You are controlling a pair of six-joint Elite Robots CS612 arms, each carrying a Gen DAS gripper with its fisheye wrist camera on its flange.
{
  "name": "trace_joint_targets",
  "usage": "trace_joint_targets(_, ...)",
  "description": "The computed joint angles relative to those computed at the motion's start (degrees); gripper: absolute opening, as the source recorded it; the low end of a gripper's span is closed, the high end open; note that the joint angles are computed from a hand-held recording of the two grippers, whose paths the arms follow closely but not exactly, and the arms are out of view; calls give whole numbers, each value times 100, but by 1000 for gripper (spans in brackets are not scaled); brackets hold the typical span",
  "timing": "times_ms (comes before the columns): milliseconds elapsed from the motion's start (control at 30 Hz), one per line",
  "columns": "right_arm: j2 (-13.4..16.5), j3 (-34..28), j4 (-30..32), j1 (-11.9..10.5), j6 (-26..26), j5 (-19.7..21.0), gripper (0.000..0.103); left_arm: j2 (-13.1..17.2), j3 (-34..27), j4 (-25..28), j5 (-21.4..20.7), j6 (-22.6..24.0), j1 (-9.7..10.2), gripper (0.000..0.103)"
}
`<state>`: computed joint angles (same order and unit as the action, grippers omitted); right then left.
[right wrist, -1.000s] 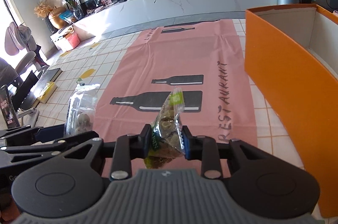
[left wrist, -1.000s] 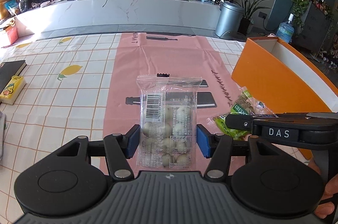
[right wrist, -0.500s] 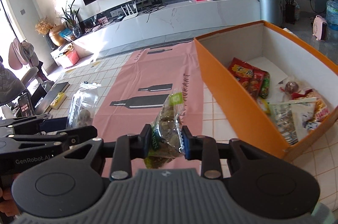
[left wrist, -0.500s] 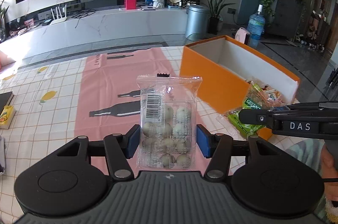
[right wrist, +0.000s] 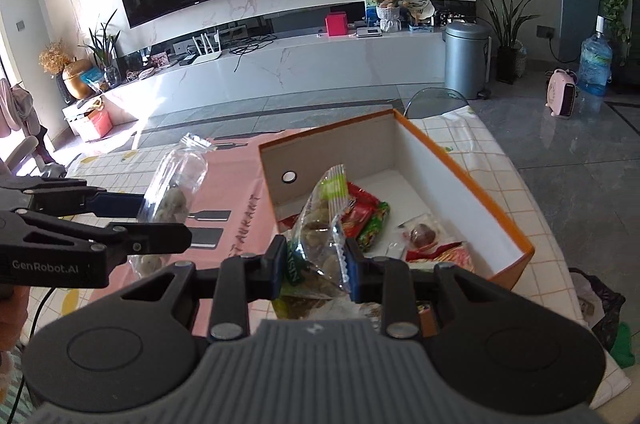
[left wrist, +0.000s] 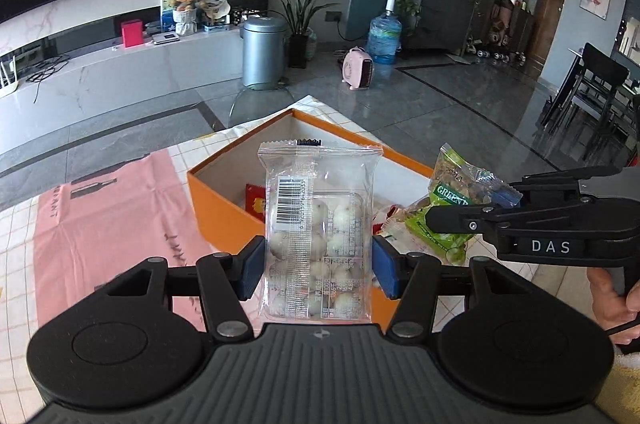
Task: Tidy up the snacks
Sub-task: 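Carry both candy packs over the orange box with both tools, then lower both packs into the box and open both tools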
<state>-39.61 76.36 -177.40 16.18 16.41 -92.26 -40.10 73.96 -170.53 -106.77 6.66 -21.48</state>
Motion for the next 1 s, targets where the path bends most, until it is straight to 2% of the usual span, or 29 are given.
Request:
trace_joint_targets(167, 204, -423, 448, -222, -21, 202, 27, 443, -930, 848, -120, 188, -51, 64)
trace_joint_targets(300, 509, -951, 1019, -381, 39, 544, 27, 809, -1626, 1502, 63, 463, -107, 64)
trace_joint_targets(533, 1108, -1962, 2194, -468, -251, 694, 27, 1394, -2710, 2616, 407, 873, -175, 64)
trace_joint_targets(633, 1334, -2352, 2664, -502, -347, 853, 27, 1621, -3127, 3082, 700, 1003, -217, 64)
trace_joint_targets(800, 1665, -2965, 3365, -503, -571, 881, 27, 1961, -3770, 3830, 1175, 1189, -269, 64)
trace_joint_targets(1000, 1946, -3504, 3909, -538, -665, 1111, 29, 2152, -4121, 4268, 1662, 1395, -337, 64)
